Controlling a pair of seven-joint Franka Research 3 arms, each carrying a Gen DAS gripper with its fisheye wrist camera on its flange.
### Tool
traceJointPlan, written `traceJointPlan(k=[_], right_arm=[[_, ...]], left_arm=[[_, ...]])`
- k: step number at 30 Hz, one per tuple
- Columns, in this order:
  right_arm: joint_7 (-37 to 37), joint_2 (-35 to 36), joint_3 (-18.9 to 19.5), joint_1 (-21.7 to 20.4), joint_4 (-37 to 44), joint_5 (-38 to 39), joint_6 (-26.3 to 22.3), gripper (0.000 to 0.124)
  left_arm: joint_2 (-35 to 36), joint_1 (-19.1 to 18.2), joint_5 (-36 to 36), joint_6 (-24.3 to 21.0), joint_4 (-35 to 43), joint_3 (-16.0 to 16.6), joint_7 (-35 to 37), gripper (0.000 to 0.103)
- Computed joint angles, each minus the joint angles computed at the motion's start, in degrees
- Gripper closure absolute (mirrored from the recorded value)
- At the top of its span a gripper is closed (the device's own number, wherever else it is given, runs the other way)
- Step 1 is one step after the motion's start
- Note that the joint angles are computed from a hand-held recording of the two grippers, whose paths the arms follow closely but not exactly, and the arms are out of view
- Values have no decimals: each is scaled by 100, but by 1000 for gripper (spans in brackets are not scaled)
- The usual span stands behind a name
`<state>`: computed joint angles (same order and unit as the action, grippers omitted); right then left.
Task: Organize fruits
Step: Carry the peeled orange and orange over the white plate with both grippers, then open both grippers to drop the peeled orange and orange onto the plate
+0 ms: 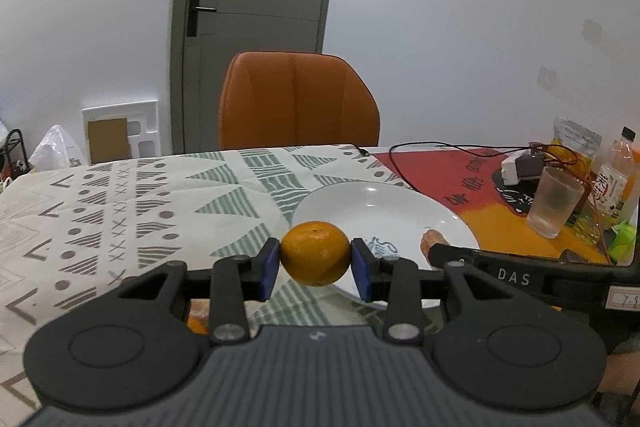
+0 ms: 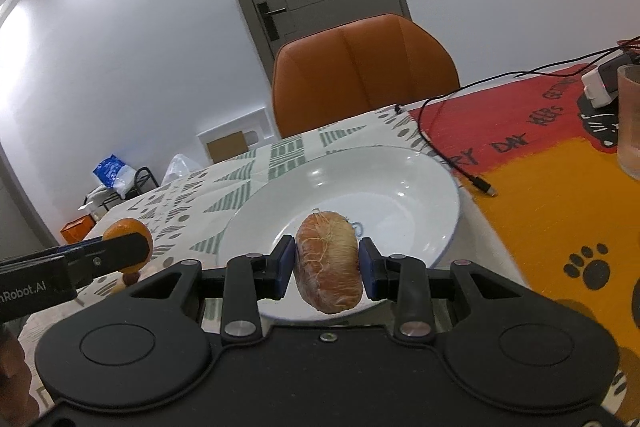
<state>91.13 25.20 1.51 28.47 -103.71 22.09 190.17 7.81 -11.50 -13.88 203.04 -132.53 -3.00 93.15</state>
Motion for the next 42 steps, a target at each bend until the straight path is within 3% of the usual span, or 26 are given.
traceJointPlan(k=[6, 9, 14, 19, 25, 30, 31, 33, 36, 42], right_arm=[[55, 122, -336, 183, 179, 66, -79, 91], [137, 152, -456, 222, 237, 76, -181, 85], [108, -17, 39, -232, -64, 40, 115, 84], [217, -214, 855, -995, -432, -93, 364, 83], [360, -326, 1002, -1154, -627, -253, 467, 75], [528, -309, 1202, -1352, -641, -406, 385, 73], [552, -308, 1236, -1388, -636, -434, 344, 71], [570, -298, 1283, -1429, -602, -476, 252, 59], [614, -290, 1617, -1730, -635, -627, 343, 40], [587, -361, 1131, -1226, -610, -549, 375, 21]], left_arm=[[222, -124, 39, -153, 319, 73, 26, 66], [363, -269, 26, -257, 505, 201, 50, 66], [534, -431, 175, -406, 725, 364, -110, 66], [651, -448, 508, -509, 881, 398, -373, 66], [750, -643, 752, -646, 1036, 608, -602, 65], [658, -1050, 437, -625, 960, 1003, -443, 58], [616, -1283, 225, -687, 934, 1231, -320, 53], [549, -1685, -174, -729, 866, 1624, -118, 43], [399, -1806, -579, -604, 679, 1749, 79, 28], [166, -2396, -2107, -410, 500, 2201, 1235, 21]])
